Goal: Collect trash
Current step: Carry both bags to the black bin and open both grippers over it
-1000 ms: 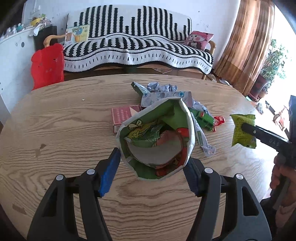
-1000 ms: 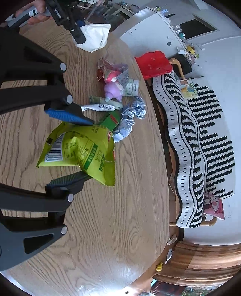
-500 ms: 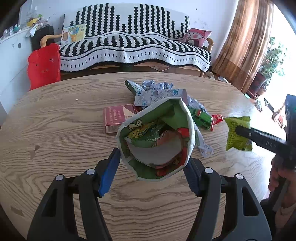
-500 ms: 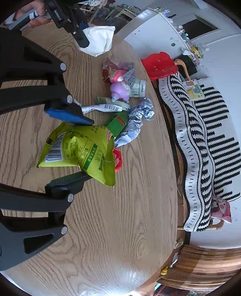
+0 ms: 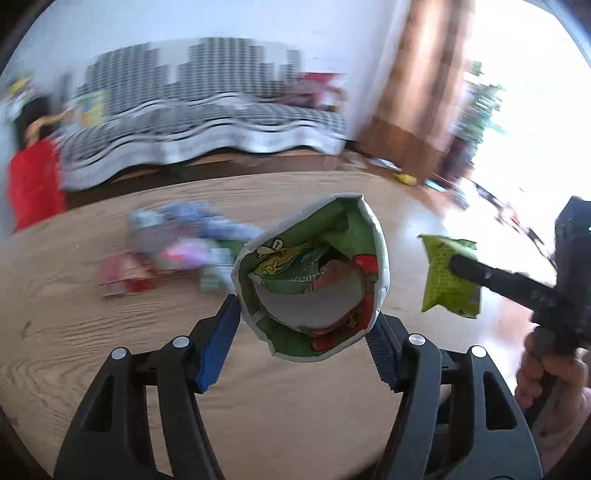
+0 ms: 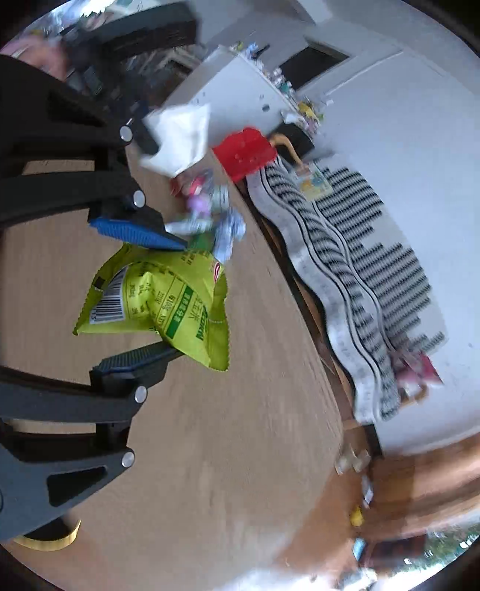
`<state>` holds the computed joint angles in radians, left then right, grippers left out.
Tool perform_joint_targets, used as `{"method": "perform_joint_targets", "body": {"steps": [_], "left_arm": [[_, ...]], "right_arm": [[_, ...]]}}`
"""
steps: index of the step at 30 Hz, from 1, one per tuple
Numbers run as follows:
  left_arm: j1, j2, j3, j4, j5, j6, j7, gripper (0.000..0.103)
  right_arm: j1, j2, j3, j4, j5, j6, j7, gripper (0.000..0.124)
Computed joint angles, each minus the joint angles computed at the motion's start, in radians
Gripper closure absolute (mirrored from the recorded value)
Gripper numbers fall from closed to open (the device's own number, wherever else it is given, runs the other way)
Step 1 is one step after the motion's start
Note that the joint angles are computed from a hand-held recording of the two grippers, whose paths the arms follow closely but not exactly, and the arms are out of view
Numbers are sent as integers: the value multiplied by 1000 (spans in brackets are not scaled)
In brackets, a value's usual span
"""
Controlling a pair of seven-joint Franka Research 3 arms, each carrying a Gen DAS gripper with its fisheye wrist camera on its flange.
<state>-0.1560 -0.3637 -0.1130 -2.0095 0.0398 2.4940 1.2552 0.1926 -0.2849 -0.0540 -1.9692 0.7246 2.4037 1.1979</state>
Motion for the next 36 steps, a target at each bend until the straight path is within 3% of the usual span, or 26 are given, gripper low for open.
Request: {"method": "perform_joint_targets", "body": {"steps": [4, 7, 11, 14, 20, 21, 24, 26, 29, 31, 34, 36], "left_arm": [[-153, 116, -24, 141, -194, -58, 146, 39], [-209, 247, -87, 250, -277, -139, 202, 39], [-237, 416, -170, 333, -295, -257, 194, 40], [-247, 479, -202, 347, -274, -323, 189, 41], [-245, 517, -219, 382, -259, -327, 164, 38], [-244, 516, -222, 378, -265, -332, 164, 35], [-246, 521, -219, 385, -237, -351, 135, 12], [-243, 501, -215, 359, -225, -308, 123, 6], [-233, 469, -215, 345, -241, -292, 173, 6], [-218, 440, -203, 339, -261, -246, 199, 6], [-195, 385, -176, 330, -237, -173, 176, 6], [-172, 337, -151, 306, -169, -136, 128, 6]], "right_arm": [[-112, -179, -101, -175, -41, -35, -19, 75], [-198, -232, -154, -245, -110, -84, -11, 75], [-275, -233, -189, -342, -160, -178, -2, 76], [-321, -228, -197, -409, -155, -181, 5, 76], [-347, -184, -187, -409, -133, -202, -6, 76], [-348, -183, -186, -406, -126, -204, -7, 73], [-357, -156, -190, -378, -105, -210, 23, 28], [-370, -134, -196, -360, -94, -207, 48, 28], [-405, -129, -163, -368, -146, -144, 129, 28], [-418, -155, -131, -400, -196, -53, 159, 28], [-437, -198, -69, -455, -311, 101, 219, 28], [-417, -209, -62, -468, -349, 142, 225, 28]]}}
